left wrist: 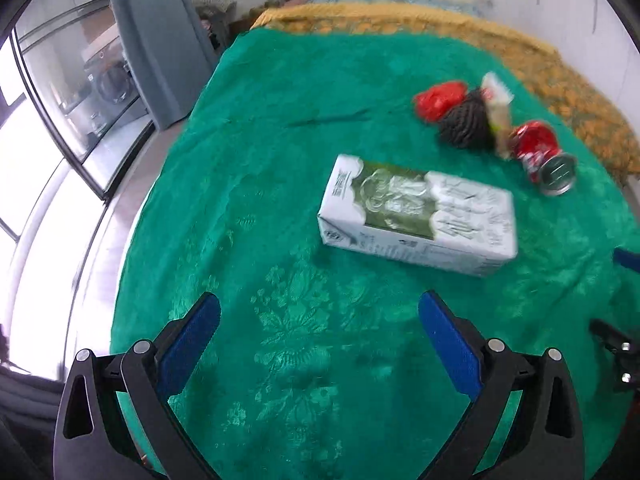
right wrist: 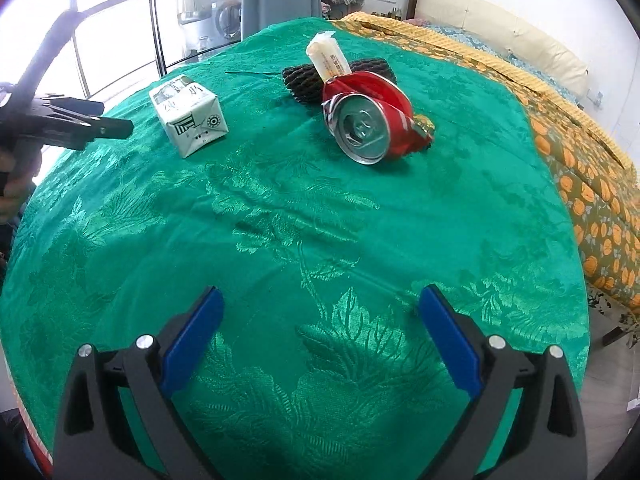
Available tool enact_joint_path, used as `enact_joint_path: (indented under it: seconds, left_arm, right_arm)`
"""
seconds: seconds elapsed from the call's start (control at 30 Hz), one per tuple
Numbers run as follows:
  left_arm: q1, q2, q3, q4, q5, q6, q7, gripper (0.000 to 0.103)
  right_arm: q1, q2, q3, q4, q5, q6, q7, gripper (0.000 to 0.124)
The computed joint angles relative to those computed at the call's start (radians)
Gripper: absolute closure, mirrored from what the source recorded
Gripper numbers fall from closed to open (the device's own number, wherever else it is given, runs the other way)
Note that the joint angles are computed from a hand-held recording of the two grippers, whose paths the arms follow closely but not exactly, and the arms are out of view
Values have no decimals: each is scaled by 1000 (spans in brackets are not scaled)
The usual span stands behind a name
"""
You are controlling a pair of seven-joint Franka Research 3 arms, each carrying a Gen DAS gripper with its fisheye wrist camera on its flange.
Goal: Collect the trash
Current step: 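Grasp the white milk carton with left tool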
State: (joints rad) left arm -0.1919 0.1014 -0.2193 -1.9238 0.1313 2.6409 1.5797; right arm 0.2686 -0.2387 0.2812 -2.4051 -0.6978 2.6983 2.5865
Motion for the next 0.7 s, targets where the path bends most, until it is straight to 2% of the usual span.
enact_joint_path:
  seconds: [0.1, 0.17, 0.2, 0.27, 0.3, 0.33, 0.43, 0.5, 0.57, 0.7]
  left_arm:
    - [12, 0, -11, 1, -94, 43, 46, 4]
    - [8, 24, -18, 42, -138, 25, 28, 4]
    - [-4, 41, -20, 67, -133, 27, -20, 4]
    - [-48, 67, 2, 110, -10, 21, -183, 4]
    - [-96, 105, 24, 171, 100, -2, -317, 4]
    - [-114, 132, 26, 214, 158, -30, -381, 4]
    - [-206, 243, 53, 385, 346, -190, -539, 4]
    - [-251, 278, 67, 436, 449, -266, -584, 4]
    - [-263, 257, 71, 397, 518, -280, -604, 4]
    - [-178, 101, 46, 174, 501, -162, -569, 4]
  right_arm:
    - [1, -1, 6, 3, -11, -12, 12, 28]
    - [1, 2, 4, 5, -16, -15, 13, 28]
    - [1, 2, 4, 7, -19, -19, 15, 28]
    - [3, 5, 4, 11, -25, -25, 20, 28]
    - [5, 5, 3, 11, -26, -26, 20, 28]
    - [5, 6, 1, 11, -29, -25, 21, 27]
    - [9, 5, -1, 10, -30, -26, 24, 27]
    - [11, 4, -4, 9, -27, -25, 24, 27]
    - [12, 1, -6, 6, -21, -23, 22, 27]
    - [9, -1, -7, 4, -12, -19, 18, 27]
